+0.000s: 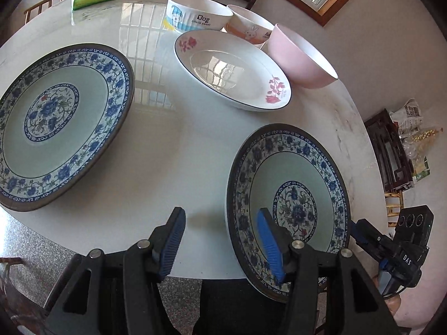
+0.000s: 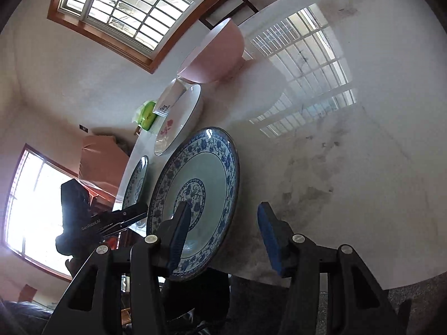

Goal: Organize plates and bowls
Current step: 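Lift the plate with both grippers and carry it over the other blue-and-white plate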

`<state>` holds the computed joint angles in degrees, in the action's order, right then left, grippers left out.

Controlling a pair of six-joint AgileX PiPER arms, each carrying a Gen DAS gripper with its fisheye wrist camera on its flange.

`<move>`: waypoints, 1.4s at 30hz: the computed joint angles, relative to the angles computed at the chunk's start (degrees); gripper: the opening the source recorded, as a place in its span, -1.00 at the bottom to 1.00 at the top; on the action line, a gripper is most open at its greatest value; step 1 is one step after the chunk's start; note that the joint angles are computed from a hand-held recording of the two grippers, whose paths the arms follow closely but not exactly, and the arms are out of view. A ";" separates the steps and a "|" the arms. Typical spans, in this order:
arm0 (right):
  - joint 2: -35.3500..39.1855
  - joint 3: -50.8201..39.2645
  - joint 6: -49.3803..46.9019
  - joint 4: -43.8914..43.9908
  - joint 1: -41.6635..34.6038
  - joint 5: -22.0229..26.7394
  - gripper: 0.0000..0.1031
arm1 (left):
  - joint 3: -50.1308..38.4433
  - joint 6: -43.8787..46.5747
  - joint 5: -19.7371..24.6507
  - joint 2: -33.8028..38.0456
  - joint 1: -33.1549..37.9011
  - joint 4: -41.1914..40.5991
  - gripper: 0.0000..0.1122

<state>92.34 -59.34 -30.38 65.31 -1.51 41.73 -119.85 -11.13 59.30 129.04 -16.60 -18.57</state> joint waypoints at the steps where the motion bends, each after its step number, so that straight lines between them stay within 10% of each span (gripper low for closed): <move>1: 0.55 -0.21 -0.39 0.32 0.20 0.09 -0.06 | -0.38 -0.60 0.26 0.24 -0.43 1.06 -0.04; 16: 8.44 -6.09 -7.68 6.19 -0.22 4.01 -0.09 | -5.47 -1.39 3.49 2.82 -3.77 5.83 -0.05; 21: 10.54 -8.44 -8.40 6.32 -0.06 4.83 -0.09 | -7.59 -1.14 5.80 3.73 -4.49 6.61 -0.55; 24: 11.10 -9.56 -7.91 5.23 0.18 4.18 -0.10 | -4.27 -0.58 3.19 2.06 -3.69 4.67 -0.59; 29: 12.14 -10.53 -5.02 1.35 0.71 2.02 -0.71 | -2.62 -1.20 1.35 0.98 -4.23 6.46 -0.59; 42: 12.55 -11.47 -4.94 0.74 1.63 0.65 -0.71 | 4.75 -2.37 -4.22 -3.53 -4.35 8.22 -0.59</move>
<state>104.88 -70.81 -35.32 66.04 0.12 42.38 -115.10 -13.51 55.08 125.51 -20.95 -10.35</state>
